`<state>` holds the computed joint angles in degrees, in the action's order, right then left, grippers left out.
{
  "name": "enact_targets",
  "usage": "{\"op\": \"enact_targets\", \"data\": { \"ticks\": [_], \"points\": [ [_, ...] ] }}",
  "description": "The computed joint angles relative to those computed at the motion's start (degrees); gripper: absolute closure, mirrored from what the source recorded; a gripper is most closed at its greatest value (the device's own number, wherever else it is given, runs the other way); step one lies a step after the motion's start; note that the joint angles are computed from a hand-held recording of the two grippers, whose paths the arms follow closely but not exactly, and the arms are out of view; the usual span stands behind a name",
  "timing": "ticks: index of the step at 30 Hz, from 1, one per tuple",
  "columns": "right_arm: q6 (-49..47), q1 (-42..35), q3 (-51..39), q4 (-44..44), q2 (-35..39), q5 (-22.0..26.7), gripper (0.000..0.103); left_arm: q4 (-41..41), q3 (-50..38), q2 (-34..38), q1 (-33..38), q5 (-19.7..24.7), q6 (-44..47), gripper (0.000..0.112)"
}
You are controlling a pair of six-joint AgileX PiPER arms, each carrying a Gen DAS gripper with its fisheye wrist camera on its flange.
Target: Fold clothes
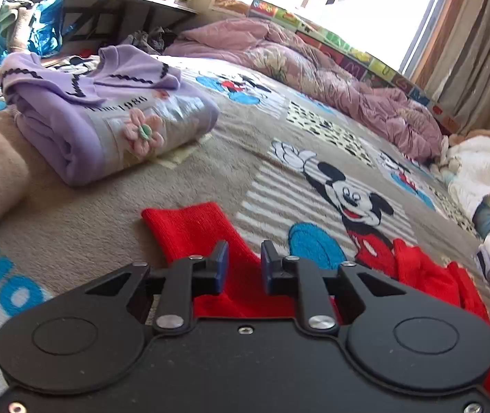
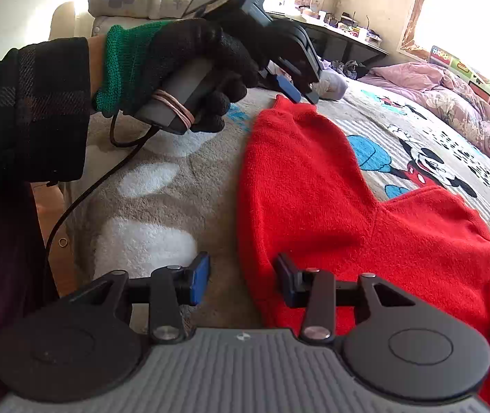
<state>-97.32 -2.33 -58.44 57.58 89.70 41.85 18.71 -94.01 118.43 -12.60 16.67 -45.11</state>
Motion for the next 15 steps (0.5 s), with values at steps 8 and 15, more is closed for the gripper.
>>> {"op": "enact_targets", "data": {
  "ticks": [8,15],
  "points": [
    [-5.9,0.3,4.5,4.4,-3.3,-3.5,0.057,-4.4,-8.2,2.6,-0.4,6.5,5.0,0.09],
    [-10.6,-2.9,6.3,8.3,-5.8,-0.9,0.06,-2.5,-16.0,7.4,-3.4,14.7,8.5,0.075]
  ]
}}
